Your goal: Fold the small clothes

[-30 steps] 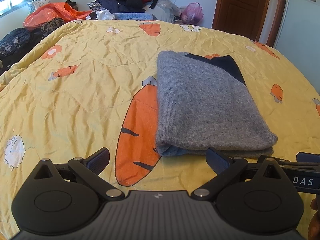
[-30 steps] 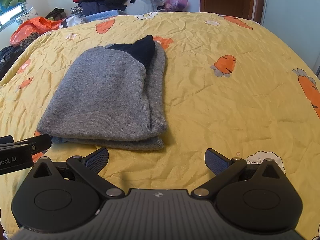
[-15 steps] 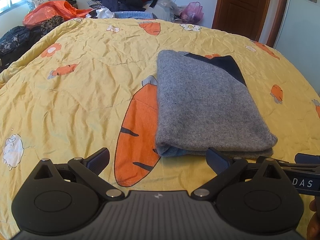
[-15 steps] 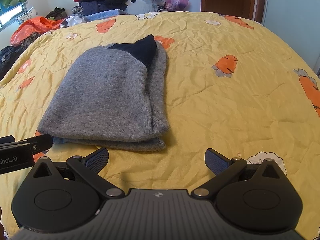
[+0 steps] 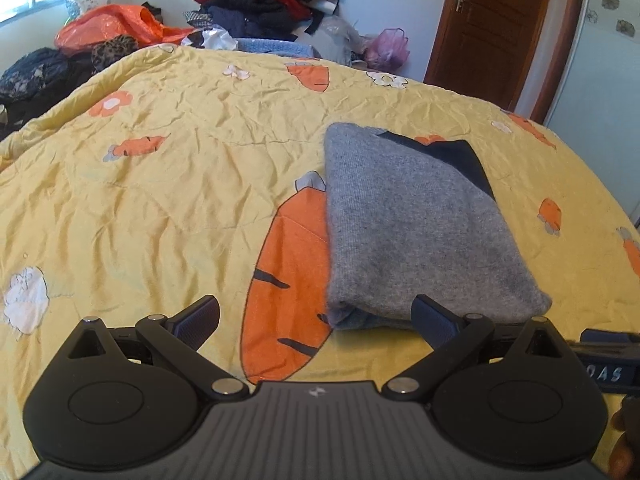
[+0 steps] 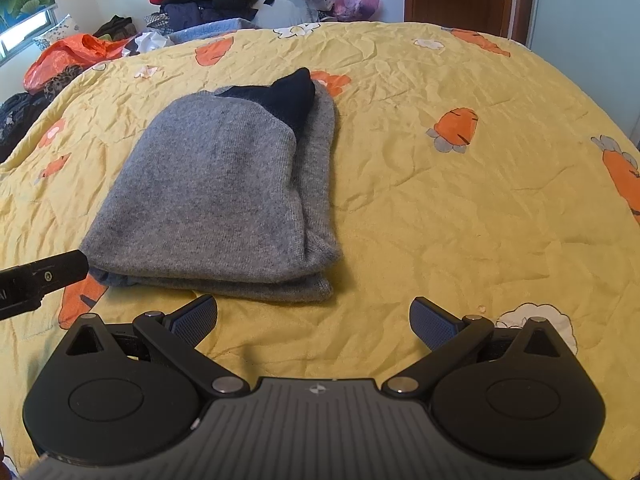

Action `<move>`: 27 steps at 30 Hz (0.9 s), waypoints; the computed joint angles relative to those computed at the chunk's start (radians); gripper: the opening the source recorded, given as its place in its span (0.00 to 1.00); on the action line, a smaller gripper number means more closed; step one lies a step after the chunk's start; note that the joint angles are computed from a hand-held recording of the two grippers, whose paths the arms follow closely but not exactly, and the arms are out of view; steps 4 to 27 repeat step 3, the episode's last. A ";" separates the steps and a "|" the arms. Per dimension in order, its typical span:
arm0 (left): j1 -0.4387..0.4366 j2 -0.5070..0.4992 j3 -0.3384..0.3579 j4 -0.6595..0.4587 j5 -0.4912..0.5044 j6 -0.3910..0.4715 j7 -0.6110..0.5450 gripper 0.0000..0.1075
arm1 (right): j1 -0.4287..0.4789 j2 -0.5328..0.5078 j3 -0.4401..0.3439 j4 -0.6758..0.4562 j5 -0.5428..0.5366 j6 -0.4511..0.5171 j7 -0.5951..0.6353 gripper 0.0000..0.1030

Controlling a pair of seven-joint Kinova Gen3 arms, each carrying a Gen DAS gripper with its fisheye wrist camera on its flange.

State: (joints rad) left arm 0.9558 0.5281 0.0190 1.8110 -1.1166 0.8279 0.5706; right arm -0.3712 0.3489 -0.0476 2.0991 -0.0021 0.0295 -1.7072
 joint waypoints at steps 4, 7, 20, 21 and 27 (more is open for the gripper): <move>-0.035 -0.022 -0.001 0.051 -0.029 -0.085 -0.026 0.96 | 0.064 0.013 -0.053 -0.005 -0.004 -0.011 0.008 1.00; -0.035 -0.022 -0.001 0.051 -0.029 -0.085 -0.026 0.96 | 0.064 0.013 -0.053 -0.005 -0.004 -0.011 0.008 1.00; -0.035 -0.022 -0.001 0.051 -0.029 -0.085 -0.026 0.96 | 0.064 0.013 -0.053 -0.005 -0.004 -0.011 0.008 1.00; -0.035 -0.022 -0.001 0.051 -0.029 -0.085 -0.026 0.96 | 0.064 0.013 -0.053 -0.005 -0.004 -0.011 0.008 1.00; -0.035 -0.022 -0.001 0.051 -0.029 -0.085 -0.026 0.96 | 0.064 0.013 -0.053 -0.005 -0.004 -0.011 0.008 1.00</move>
